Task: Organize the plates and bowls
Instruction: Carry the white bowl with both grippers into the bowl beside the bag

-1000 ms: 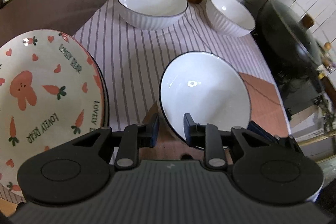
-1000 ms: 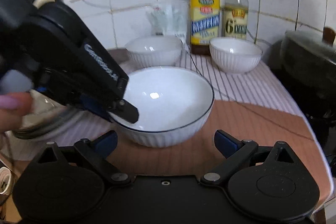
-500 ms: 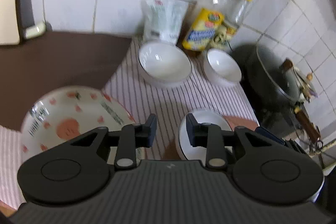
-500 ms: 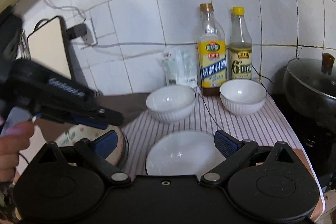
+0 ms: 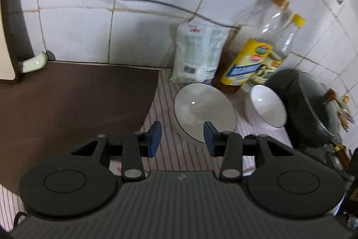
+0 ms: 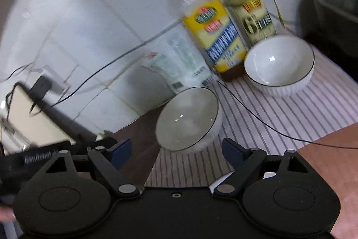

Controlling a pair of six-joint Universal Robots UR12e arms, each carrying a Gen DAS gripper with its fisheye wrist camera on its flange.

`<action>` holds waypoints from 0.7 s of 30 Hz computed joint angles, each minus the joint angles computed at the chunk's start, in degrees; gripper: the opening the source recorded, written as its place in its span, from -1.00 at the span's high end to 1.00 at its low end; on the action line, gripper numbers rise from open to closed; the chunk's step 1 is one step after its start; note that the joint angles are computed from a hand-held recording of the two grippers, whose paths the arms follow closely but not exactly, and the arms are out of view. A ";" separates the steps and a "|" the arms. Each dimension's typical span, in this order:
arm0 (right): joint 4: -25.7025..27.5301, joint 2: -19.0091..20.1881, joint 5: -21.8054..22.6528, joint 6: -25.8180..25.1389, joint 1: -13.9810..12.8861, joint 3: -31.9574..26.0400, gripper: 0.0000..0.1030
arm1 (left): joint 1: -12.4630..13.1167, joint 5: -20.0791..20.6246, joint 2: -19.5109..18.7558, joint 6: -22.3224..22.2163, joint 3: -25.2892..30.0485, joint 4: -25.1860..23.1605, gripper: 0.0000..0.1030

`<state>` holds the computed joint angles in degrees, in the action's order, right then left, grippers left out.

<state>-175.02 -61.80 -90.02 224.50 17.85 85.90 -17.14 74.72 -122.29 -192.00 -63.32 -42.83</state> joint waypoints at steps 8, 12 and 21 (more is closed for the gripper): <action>11.55 2.26 -6.71 0.75 0.02 -5.75 -0.54 | -1.10 2.37 -7.02 5.86 10.08 -10.84 0.24; 16.85 3.53 -9.65 -2.86 0.30 -8.81 -0.53 | -1.73 5.29 -8.76 6.75 12.50 -13.18 0.25; 16.58 4.93 -3.24 0.60 -1.16 -9.94 0.71 | -1.15 1.08 -11.10 5.00 15.59 -16.33 0.69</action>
